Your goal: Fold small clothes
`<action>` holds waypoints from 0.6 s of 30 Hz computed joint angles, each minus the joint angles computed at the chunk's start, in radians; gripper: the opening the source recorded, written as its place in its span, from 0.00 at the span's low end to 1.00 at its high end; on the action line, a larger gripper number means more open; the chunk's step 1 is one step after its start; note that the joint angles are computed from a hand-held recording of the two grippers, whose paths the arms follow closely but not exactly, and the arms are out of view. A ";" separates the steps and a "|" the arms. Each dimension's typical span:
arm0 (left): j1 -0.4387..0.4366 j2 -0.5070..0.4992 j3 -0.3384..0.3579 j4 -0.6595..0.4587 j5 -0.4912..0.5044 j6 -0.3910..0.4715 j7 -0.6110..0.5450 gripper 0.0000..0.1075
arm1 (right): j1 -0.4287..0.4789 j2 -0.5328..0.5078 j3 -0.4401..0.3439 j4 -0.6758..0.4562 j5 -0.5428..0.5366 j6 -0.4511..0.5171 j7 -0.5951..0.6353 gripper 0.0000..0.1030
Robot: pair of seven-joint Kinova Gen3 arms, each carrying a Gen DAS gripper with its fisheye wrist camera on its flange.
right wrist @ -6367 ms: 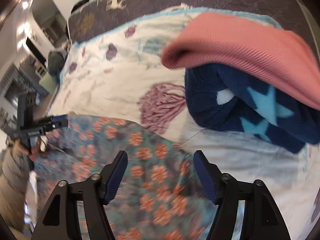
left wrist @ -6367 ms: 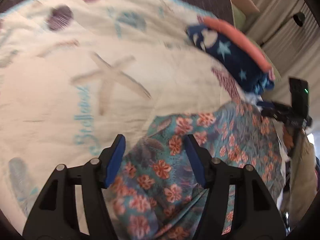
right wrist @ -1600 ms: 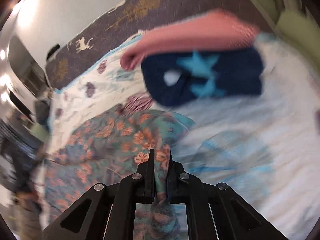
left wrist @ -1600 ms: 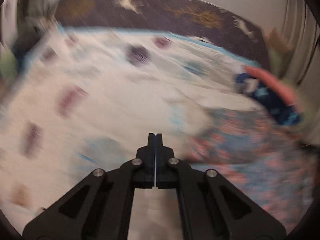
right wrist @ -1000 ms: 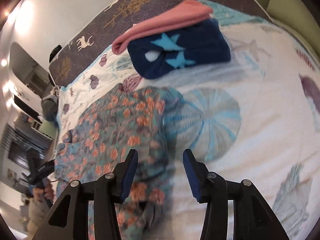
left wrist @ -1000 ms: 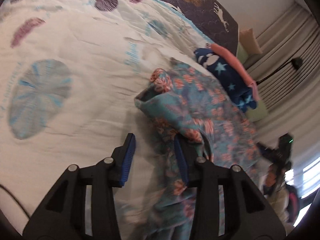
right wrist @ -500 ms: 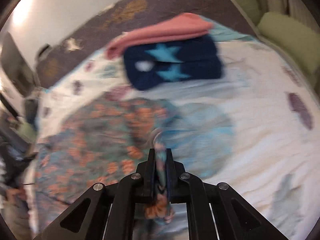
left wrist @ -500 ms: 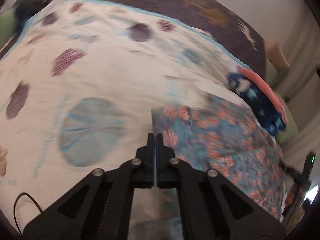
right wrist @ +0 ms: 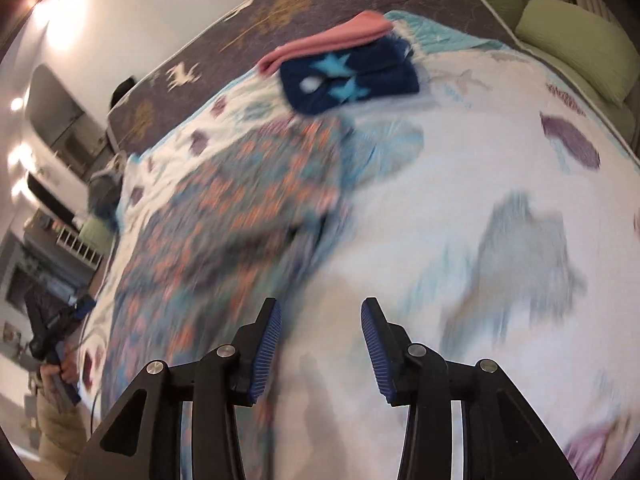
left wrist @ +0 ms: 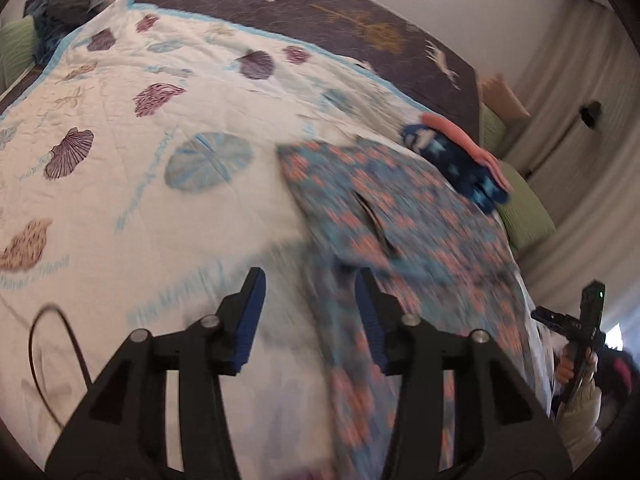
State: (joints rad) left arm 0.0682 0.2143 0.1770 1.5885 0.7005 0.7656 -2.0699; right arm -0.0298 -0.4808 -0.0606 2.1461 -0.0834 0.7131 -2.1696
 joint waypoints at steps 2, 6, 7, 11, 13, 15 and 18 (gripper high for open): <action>-0.001 -0.050 0.002 0.062 0.011 0.000 -0.029 0.48 | -0.018 -0.063 -0.057 0.035 -0.026 0.032 -0.031 0.41; 0.016 -0.133 -0.022 0.179 0.016 0.017 -0.068 0.48 | -0.067 -0.134 -0.141 0.078 -0.071 0.049 -0.081 0.41; 0.022 -0.144 -0.030 0.196 0.012 0.023 -0.068 0.48 | -0.081 -0.150 -0.161 0.088 -0.082 0.052 -0.092 0.41; 0.037 -0.185 -0.058 0.272 0.008 0.054 -0.086 0.49 | -0.088 -0.208 -0.247 0.115 -0.098 0.080 -0.155 0.42; 0.049 -0.210 -0.067 0.307 -0.014 0.048 -0.069 0.49 | -0.088 -0.247 -0.262 0.129 -0.109 0.088 -0.187 0.42; 0.050 -0.249 -0.087 0.354 0.020 0.043 -0.101 0.49 | -0.081 -0.289 -0.271 0.139 -0.119 0.102 -0.217 0.42; 0.051 -0.288 -0.117 0.390 0.061 0.074 -0.137 0.49 | -0.071 -0.342 -0.296 0.154 -0.134 0.122 -0.253 0.42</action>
